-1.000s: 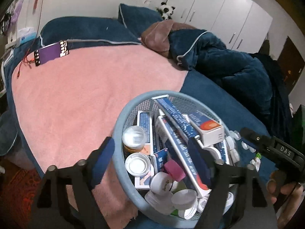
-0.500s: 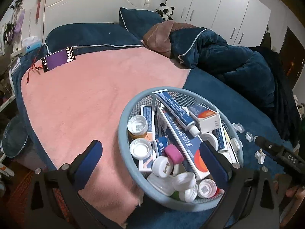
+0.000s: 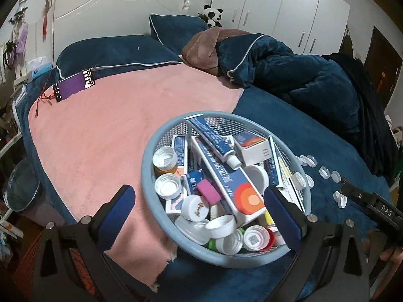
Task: Organize objects
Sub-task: 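Move both open grippers back toward the remaining caps on the bed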
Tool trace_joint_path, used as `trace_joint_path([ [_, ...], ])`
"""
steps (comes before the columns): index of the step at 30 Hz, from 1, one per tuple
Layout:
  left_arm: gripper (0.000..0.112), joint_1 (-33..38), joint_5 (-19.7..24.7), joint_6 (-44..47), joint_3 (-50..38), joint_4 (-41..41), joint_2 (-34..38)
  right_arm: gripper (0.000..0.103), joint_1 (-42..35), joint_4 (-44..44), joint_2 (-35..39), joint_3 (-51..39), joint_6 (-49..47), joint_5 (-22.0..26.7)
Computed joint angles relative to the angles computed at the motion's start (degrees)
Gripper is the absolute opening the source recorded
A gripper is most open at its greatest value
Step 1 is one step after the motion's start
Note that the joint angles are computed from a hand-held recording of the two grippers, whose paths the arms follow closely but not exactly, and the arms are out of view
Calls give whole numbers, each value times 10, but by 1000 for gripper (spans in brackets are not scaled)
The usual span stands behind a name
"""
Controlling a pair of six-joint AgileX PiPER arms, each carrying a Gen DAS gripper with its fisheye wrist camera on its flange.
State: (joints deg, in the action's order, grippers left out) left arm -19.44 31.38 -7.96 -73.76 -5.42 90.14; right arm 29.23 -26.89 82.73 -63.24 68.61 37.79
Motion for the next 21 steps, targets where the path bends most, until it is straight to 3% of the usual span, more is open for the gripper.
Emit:
trace_joint_path([
  [21, 102, -88, 21, -59, -43, 67, 25, 103, -36, -8, -92, 88, 15, 13],
])
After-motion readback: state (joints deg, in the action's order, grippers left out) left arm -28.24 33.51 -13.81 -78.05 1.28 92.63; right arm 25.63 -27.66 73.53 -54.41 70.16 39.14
